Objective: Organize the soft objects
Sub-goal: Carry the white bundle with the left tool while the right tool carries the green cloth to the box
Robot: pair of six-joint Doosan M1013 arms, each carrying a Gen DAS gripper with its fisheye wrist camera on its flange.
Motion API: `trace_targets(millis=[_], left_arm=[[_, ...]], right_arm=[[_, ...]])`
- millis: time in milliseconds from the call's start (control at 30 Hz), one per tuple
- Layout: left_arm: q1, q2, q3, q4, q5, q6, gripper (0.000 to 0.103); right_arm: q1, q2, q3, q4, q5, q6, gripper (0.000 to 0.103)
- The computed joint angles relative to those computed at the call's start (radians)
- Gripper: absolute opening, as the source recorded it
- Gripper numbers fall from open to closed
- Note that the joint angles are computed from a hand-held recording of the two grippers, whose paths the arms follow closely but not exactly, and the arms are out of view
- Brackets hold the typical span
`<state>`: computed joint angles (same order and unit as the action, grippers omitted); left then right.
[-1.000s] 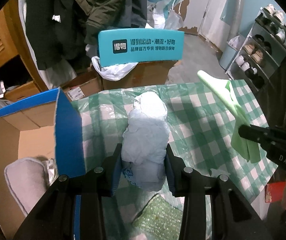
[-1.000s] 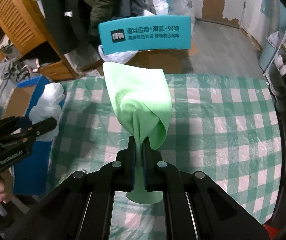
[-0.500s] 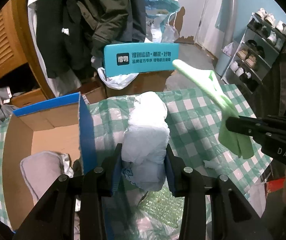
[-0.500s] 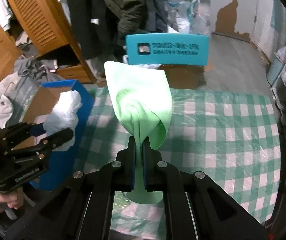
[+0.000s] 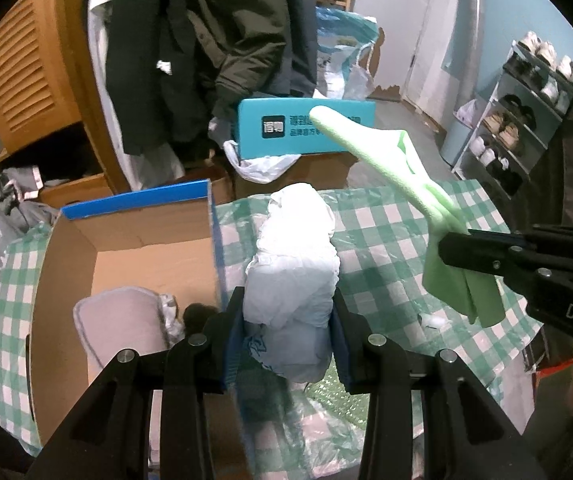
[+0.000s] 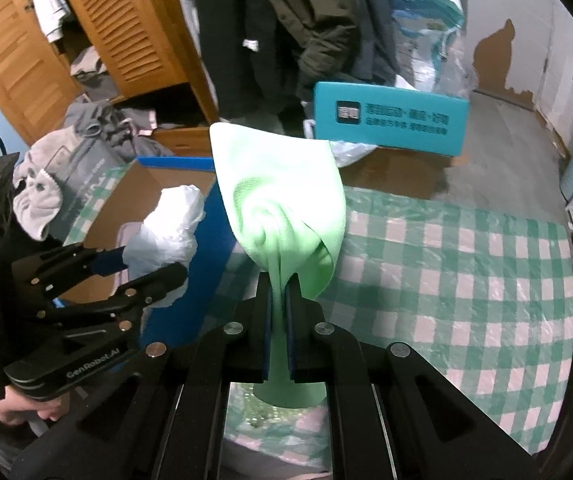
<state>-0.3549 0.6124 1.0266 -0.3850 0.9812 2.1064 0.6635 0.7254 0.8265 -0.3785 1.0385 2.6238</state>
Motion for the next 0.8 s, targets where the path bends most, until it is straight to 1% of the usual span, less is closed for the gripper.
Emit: trace_targets(millis=[233,467,667,767,800], left_arm=[[0.031,-0.004,0.005,-0.002,0.0,-0.009,0.039],[0.056,0.004,-0.01,0.005,-0.003,-0.038,0.039],[0.074,0.014,-0.025,0.014,-0.003,-0.064,0.039],[0.081,0.021,-0.033,0.021,0.0,-0.078,0.039],[0.083,0.024,-0.036,0.025,0.002,-0.084,0.039]], right_arm=[[0.006,0.056,-0.102,0.035,0.024,-0.063,0.005],[0.009,0.124,-0.232,0.07,0.066,-0.13,0.005],[0.007,0.206,-0.39,0.112,0.128,-0.193,0.005],[0.005,0.264,-0.501,0.136,0.175,-0.222,0.005],[0.004,0.291,-0.555,0.144,0.2,-0.235,0.005]])
